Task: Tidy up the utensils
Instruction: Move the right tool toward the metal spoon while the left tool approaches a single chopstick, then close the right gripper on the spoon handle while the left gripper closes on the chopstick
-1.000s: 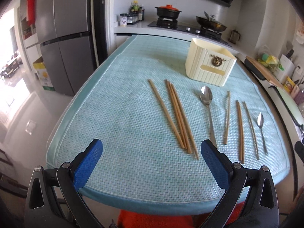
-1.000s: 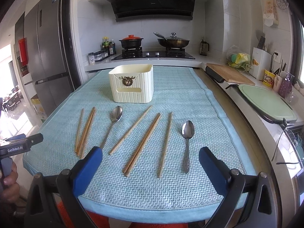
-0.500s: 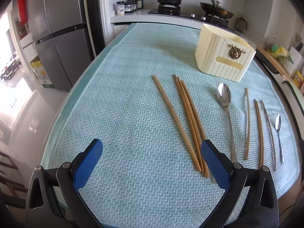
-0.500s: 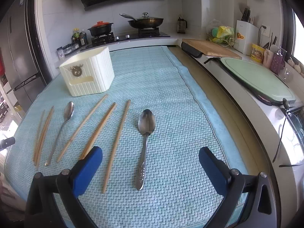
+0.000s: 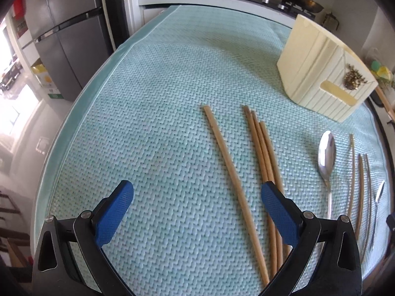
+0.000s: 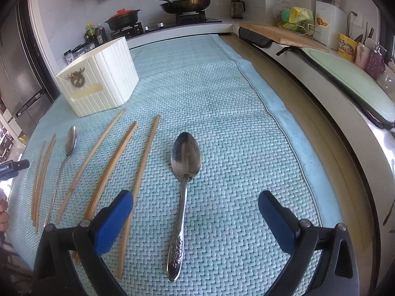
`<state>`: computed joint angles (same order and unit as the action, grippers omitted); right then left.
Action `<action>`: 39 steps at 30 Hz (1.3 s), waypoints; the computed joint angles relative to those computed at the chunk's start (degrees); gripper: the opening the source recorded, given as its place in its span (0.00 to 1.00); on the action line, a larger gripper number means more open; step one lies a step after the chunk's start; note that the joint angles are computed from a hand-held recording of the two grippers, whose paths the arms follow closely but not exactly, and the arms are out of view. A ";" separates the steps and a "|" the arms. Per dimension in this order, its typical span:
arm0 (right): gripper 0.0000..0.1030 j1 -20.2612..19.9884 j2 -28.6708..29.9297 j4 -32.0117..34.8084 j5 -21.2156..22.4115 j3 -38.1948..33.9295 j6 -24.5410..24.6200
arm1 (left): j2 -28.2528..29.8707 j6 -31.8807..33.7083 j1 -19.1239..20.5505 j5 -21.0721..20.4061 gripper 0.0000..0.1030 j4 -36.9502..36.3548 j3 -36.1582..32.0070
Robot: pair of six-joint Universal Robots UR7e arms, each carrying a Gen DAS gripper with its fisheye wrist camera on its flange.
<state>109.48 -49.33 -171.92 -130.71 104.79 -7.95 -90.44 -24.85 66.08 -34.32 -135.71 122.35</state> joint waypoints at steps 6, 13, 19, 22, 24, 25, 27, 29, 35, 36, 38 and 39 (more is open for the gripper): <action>1.00 -0.76 1.28 2.49 0.77 -2.30 -0.07 | 4.51 -0.35 3.50 -1.89 1.00 0.20 -4.65; 0.99 -1.60 4.15 6.35 0.15 -6.12 0.96 | 9.83 3.67 5.02 0.14 1.00 0.07 -9.41; 0.99 -1.33 6.80 10.34 -2.25 -9.75 0.29 | 12.76 7.95 7.80 -2.86 1.00 2.43 -15.80; 0.99 -1.09 8.07 11.56 -4.54 -11.25 -0.54 | 14.33 9.79 8.85 -4.37 1.00 5.98 -19.57; 0.99 -1.08 8.38 12.02 -4.73 -11.83 -0.90 | 15.75 9.55 9.10 -4.87 1.00 9.34 -22.61; 0.99 -1.11 8.54 12.78 -4.74 -12.38 -0.66 | 16.41 8.72 9.33 -5.21 1.00 11.93 -24.36; 0.94 -1.10 8.69 13.50 -4.89 -13.06 -0.56 | 18.33 5.97 9.95 -5.84 1.00 17.74 -28.77; 0.79 -1.16 9.11 14.46 -4.83 -14.56 -0.66 | 20.36 4.68 10.56 -6.16 0.96 20.50 -32.58; 0.37 -1.61 9.45 16.72 -4.75 -17.56 -0.42 | 22.89 6.87 9.55 -6.63 0.21 20.15 -36.43; 0.37 -1.83 9.40 17.07 -4.04 -17.83 -0.27 | 23.25 7.63 9.77 -7.81 0.12 19.72 -37.16; 0.37 -2.13 9.17 17.42 -3.13 -18.02 0.14 | 23.79 8.67 10.39 -10.52 0.06 18.60 -38.48; 0.36 -2.28 9.06 17.16 -2.61 -18.03 -0.08 | 23.60 9.36 10.65 -11.67 0.05 17.39 -38.42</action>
<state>107.21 -40.27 -154.76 -133.32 86.76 -8.03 -66.84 -15.49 76.73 -45.99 -118.32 83.93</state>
